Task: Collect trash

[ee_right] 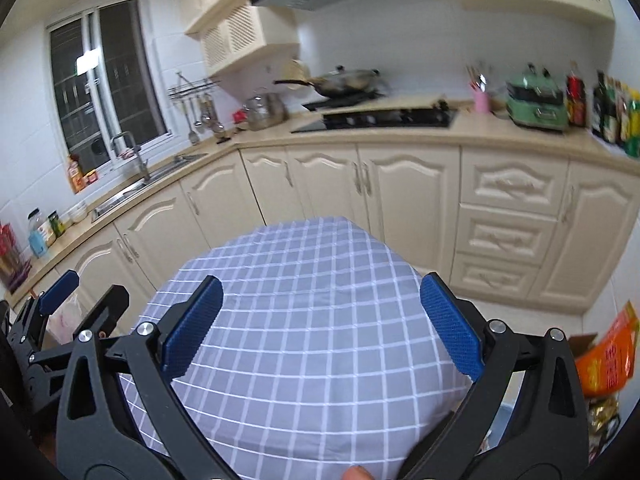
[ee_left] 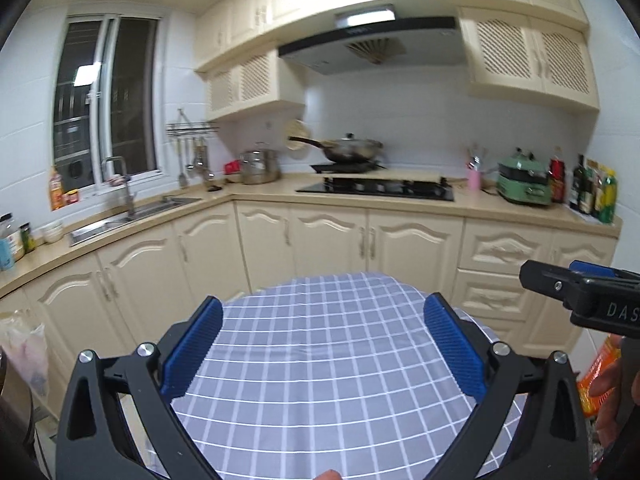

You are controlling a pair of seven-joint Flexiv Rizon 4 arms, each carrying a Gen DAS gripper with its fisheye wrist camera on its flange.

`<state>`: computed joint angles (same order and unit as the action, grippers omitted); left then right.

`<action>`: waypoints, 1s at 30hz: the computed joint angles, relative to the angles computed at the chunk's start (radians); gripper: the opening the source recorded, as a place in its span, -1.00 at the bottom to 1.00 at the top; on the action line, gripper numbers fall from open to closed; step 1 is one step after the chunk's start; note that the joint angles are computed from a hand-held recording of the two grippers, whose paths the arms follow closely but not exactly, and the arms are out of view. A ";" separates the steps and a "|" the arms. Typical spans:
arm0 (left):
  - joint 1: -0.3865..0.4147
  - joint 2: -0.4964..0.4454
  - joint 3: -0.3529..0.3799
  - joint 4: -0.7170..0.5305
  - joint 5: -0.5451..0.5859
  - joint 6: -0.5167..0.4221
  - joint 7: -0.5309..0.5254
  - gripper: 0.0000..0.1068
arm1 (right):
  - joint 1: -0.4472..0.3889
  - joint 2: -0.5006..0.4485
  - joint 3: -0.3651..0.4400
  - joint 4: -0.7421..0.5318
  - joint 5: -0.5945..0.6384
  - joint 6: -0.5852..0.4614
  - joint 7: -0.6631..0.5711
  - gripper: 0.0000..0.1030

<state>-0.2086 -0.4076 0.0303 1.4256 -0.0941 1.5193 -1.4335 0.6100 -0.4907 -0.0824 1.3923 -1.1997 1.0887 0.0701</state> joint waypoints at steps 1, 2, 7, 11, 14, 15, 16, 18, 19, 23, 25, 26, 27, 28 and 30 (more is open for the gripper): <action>0.002 0.008 0.006 0.006 -0.001 0.000 -0.005 0.84 | 0.005 -0.008 0.000 -0.016 -0.002 -0.001 -0.008 0.88; 0.005 0.014 0.009 0.012 -0.002 0.002 -0.009 0.84 | 0.011 -0.013 -0.002 -0.028 -0.003 -0.007 -0.016 0.88; 0.035 0.049 0.012 0.038 -0.012 0.000 -0.013 0.84 | 0.039 -0.052 -0.012 -0.092 0.006 -0.028 -0.060 0.88; 0.037 0.069 0.035 0.054 -0.001 0.024 -0.043 0.84 | 0.063 -0.076 -0.025 -0.131 0.018 -0.052 -0.094 0.88; 0.027 0.078 0.063 0.055 0.020 0.028 -0.072 0.85 | 0.079 -0.087 -0.034 -0.154 0.024 -0.068 -0.114 0.88; 0.019 0.081 0.075 0.051 0.030 0.022 -0.084 0.85 | 0.082 -0.093 -0.036 -0.165 0.028 -0.072 -0.122 0.88; 0.016 0.085 0.085 0.051 0.039 0.020 -0.096 0.85 | 0.087 -0.100 -0.038 -0.177 0.033 -0.077 -0.132 0.88; 0.021 0.094 0.086 0.054 0.048 0.017 -0.110 0.85 | 0.099 -0.112 -0.044 -0.198 0.037 -0.086 -0.143 0.88; 0.031 0.097 0.075 0.056 0.044 0.016 -0.108 0.85 | 0.104 -0.114 -0.046 -0.203 0.039 -0.089 -0.150 0.88; 0.052 0.110 0.061 0.072 0.038 0.037 -0.116 0.85 | 0.119 -0.131 -0.056 -0.236 0.047 -0.091 -0.174 0.88; 0.051 0.116 0.071 0.075 0.040 0.039 -0.132 0.85 | 0.127 -0.138 -0.062 -0.248 0.049 -0.094 -0.182 0.88; 0.060 0.119 0.060 0.080 0.032 0.043 -0.130 0.85 | 0.128 -0.138 -0.064 -0.248 0.050 -0.090 -0.184 0.88; 0.069 0.123 0.050 0.086 0.024 0.048 -0.126 0.85 | 0.129 -0.142 -0.064 -0.256 0.056 -0.090 -0.190 0.88; 0.080 0.126 0.037 0.093 0.015 0.052 -0.114 0.85 | 0.131 -0.145 -0.064 -0.262 0.061 -0.091 -0.196 0.88; 0.084 0.129 0.031 0.095 0.010 0.049 -0.103 0.85 | 0.138 -0.151 -0.069 -0.271 0.065 -0.094 -0.203 0.88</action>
<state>-0.1241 -0.2781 0.0614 1.5210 -0.0845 1.5684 -1.5366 0.7478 -0.6416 -0.1513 1.1208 -1.1347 0.9949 -0.1332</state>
